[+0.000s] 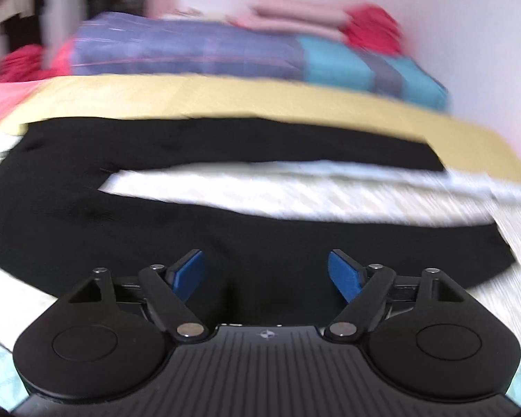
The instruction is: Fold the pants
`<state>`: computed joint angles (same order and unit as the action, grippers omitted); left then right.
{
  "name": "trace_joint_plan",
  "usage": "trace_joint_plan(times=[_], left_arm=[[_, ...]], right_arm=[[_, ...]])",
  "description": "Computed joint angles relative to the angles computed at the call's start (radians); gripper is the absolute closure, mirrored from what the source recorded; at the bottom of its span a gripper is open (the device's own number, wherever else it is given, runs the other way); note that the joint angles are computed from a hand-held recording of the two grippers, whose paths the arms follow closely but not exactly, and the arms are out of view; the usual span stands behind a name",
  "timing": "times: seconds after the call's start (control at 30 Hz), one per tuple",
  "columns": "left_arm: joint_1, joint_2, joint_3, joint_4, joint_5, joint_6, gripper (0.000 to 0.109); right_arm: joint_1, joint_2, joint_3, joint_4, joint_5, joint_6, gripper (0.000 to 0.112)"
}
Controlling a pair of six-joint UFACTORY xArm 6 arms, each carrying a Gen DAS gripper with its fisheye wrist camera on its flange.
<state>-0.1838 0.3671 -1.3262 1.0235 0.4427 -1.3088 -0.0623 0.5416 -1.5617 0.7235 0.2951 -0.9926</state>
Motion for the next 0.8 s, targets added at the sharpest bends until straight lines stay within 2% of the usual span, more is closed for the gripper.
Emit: trace_joint_plan(times=[0.17,0.23,0.33,0.5,0.53,0.6,0.63,0.67,0.7,0.73,0.8], left_arm=[[0.026,-0.097,0.094,0.096,0.015,-0.127,0.006],[0.035,-0.138,0.137,0.125,0.031,-0.173,0.006],[0.055,-0.201,0.210,0.154,0.045,-0.225,0.006],[0.097,-0.275,0.310,0.166,0.040,-0.270,0.006],[0.104,-0.282,0.322,0.165,0.037,-0.271,0.006],[0.114,-0.286,0.336,0.163,0.030,-0.271,0.006],[0.119,-0.286,0.340,0.162,0.024,-0.270,0.006],[0.123,-0.285,0.342,0.160,0.018,-0.269,0.006],[0.126,-0.283,0.343,0.158,0.011,-0.269,0.006],[0.127,-0.278,0.340,0.159,0.005,-0.268,0.006],[0.128,-0.274,0.335,0.167,-0.003,-0.268,0.006]], right_arm=[[0.099,0.009,-0.054,0.225,0.160,-0.306,0.030],[0.134,0.028,-0.089,0.274,0.249,-0.390,0.040],[0.197,0.090,-0.179,0.222,0.354,-0.374,0.056],[0.283,0.216,-0.375,0.158,0.497,-0.325,0.055],[0.298,0.243,-0.419,0.149,0.522,-0.309,0.052],[0.327,0.299,-0.496,0.124,0.538,-0.279,0.049],[0.343,0.345,-0.556,0.100,0.541,-0.245,0.054],[0.356,0.403,-0.638,0.056,0.564,-0.180,0.065],[0.363,0.436,-0.678,0.050,0.586,-0.133,0.091],[0.368,0.437,-0.676,0.085,0.599,-0.127,0.093],[0.400,0.367,-0.561,0.119,0.531,-0.235,0.093]])
